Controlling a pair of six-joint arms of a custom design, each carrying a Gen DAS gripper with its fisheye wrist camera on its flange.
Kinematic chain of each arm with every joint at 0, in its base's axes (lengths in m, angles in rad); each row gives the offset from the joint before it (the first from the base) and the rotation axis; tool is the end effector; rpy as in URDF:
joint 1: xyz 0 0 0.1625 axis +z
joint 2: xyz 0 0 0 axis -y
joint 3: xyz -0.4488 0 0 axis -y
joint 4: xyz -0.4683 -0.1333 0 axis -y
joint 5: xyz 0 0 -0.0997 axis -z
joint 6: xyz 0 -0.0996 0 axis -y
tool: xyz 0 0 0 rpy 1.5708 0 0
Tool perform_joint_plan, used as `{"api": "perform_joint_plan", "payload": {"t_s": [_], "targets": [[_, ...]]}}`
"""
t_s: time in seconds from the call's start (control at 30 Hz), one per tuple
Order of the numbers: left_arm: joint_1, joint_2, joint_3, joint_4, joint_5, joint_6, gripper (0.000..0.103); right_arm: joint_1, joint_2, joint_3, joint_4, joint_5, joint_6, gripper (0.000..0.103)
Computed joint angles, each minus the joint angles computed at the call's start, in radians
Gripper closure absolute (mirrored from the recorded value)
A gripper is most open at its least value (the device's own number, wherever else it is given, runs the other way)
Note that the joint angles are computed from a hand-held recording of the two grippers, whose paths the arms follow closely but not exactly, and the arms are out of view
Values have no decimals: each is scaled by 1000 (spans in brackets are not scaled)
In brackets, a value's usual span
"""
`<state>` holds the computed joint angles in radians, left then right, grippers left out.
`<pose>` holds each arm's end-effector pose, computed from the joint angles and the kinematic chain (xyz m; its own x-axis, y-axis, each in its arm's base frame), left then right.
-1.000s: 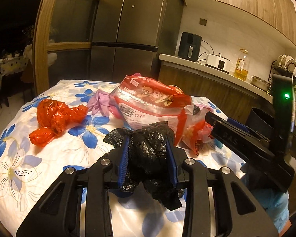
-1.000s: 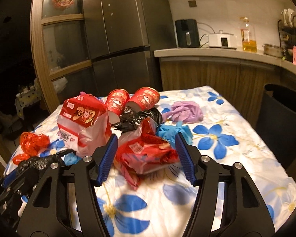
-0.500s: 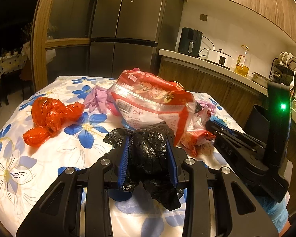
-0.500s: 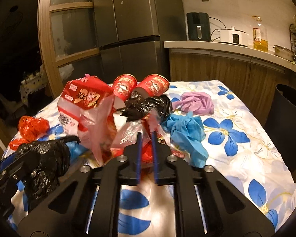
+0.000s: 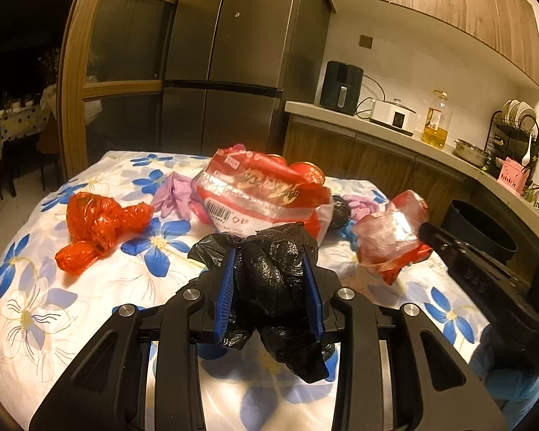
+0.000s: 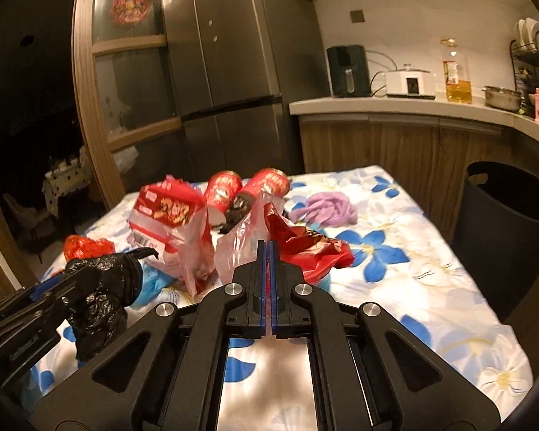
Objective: Collect trash
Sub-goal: 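Carry the black bag and red bag over the black bin with both tools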
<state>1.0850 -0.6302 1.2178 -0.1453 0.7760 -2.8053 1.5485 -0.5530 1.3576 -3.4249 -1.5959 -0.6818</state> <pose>-0.1801 -0.7787 0.0474 -0.8031 -0.1048 -0.5866 0.4924 0.4376 -0.7523 0.1120 -0.8453 0.0977 -0.7826 -0.2796 0.5562 -0.6209 0.4143 -0.6654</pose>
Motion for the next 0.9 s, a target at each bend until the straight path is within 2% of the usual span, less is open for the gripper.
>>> {"api": "perform_joint_plan", "payload": {"t_s": [0.23, 0.5, 0.9], "targets": [[-29, -9, 19, -31, 28, 30, 68, -10, -61, 73, -60, 31, 1, 102], [-55, 33, -38, -14, 89, 66, 69, -23, -112, 124, -128, 33, 9, 102], [-80, 191, -277, 125, 191, 102, 69, -60, -165, 134, -207, 18, 33, 102]]}}
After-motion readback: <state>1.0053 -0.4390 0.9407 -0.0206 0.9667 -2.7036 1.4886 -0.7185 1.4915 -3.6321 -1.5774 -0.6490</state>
